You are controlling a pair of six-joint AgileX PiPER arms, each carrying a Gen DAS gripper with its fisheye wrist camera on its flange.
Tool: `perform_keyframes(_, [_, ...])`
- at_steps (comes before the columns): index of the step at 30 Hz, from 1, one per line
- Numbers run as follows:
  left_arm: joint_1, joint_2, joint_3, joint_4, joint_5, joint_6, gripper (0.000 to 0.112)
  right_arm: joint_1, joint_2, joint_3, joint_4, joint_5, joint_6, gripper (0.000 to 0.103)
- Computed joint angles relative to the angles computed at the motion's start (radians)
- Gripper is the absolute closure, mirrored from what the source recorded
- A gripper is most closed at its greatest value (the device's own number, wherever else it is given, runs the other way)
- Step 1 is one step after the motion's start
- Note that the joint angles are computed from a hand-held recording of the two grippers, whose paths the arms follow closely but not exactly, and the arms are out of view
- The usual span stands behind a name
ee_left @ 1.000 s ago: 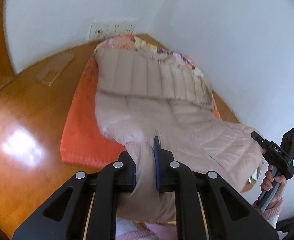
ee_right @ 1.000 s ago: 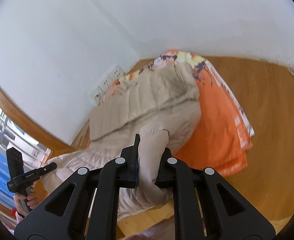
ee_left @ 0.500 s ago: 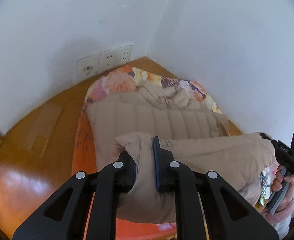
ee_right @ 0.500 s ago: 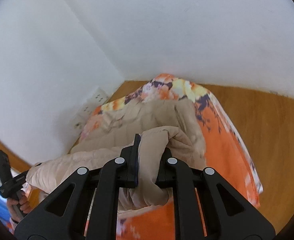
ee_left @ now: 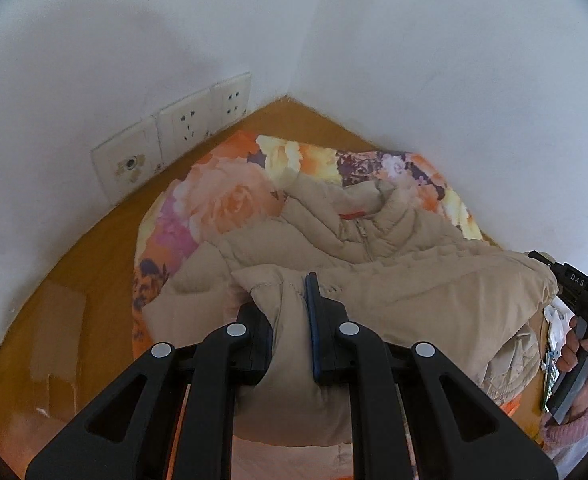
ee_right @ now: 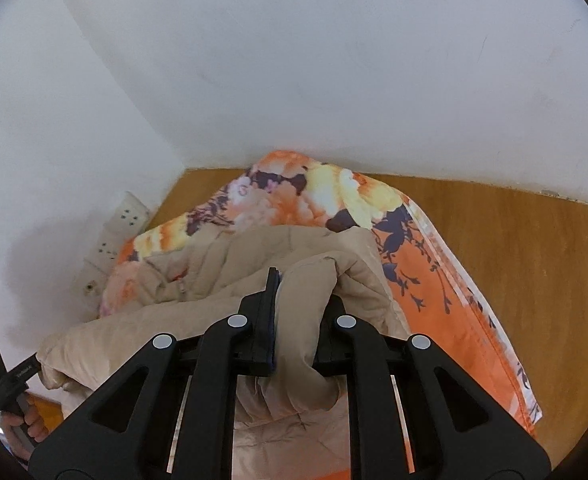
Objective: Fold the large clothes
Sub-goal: 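Grasp the jacket hem with both tools and fold it toward the collar, then open both tools and release the folded hem on the collar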
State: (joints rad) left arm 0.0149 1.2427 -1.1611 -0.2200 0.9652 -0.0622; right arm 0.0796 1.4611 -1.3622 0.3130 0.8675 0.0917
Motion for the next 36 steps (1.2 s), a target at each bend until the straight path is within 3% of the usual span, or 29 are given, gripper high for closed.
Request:
perform_keyframes(8, [-0.034, 0.139, -0.032, 0.069, -0.052, -0.025, 0.099, 0.069, 0.117, -0.053, -0.132, -0.033, 0.071, 0.088])
perform_keyframes(21, [-0.091, 0.284, -0.063, 0.207, -0.108, -0.175, 0.096, 0.098, 0.327, -0.158, -0.179, -0.041, 0.052, 0.085])
perform_keyframes(28, [-0.146, 0.291, -0.098, 0.32, -0.06, -0.291, 0.093, 0.109, 0.335, -0.157, -0.2, -0.05, 0.044, 0.083])
perform_keyframes(36, [-0.155, 0.211, -0.096, 0.341, 0.001, -0.318, 0.083, 0.078, 0.323, -0.21, -0.108, 0.047, -0.106, 0.072])
